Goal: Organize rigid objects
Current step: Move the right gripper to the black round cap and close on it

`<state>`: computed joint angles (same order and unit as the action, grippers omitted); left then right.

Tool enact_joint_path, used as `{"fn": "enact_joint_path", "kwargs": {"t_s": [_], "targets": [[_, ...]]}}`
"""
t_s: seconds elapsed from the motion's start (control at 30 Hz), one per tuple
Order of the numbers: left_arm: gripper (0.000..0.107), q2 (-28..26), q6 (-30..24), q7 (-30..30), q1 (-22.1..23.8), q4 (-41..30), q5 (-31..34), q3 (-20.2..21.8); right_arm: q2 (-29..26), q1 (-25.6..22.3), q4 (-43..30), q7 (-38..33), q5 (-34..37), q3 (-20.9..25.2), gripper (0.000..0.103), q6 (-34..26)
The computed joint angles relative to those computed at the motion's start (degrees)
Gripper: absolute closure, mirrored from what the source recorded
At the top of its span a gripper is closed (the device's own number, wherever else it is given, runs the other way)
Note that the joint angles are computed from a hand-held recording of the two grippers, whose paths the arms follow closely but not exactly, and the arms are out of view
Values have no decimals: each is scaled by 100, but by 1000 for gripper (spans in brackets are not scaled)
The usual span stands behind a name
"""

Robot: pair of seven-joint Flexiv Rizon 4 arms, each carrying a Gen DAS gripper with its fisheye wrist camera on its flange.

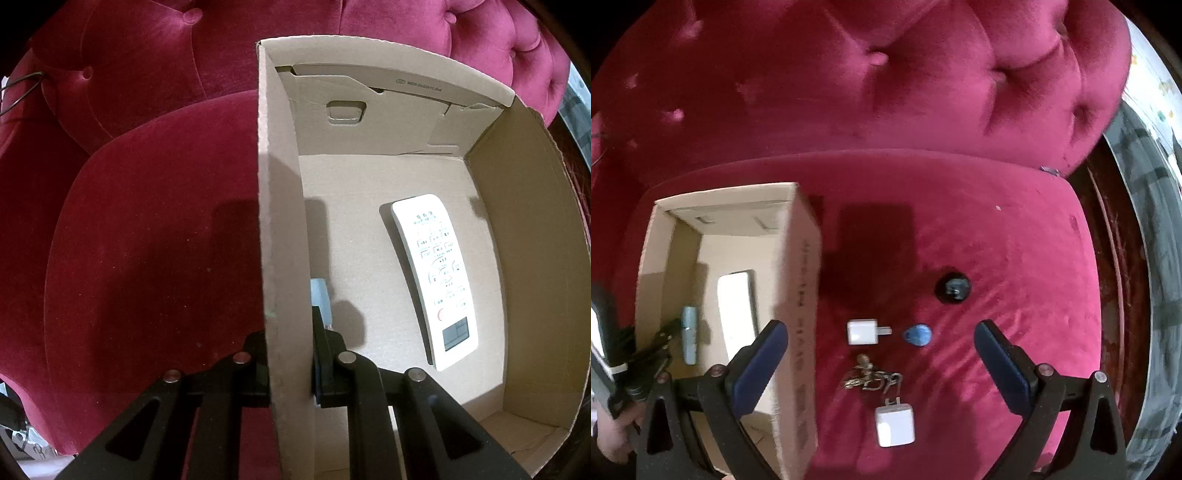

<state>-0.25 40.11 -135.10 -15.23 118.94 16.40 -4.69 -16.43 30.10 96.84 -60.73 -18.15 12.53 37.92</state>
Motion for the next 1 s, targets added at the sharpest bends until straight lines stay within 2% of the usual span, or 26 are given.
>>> {"fn": "enact_joint_path", "kwargs": {"t_s": [0.6,1.0], "targets": [[92,-53,-65,-72,-34,-67,71,-17,-874,-347,-289,-49,34,-327,0,316],[92,-67,-106,-48,-60,-107,71,-6,-1419,-479,-601,-120,341,-365,3,368]]}}
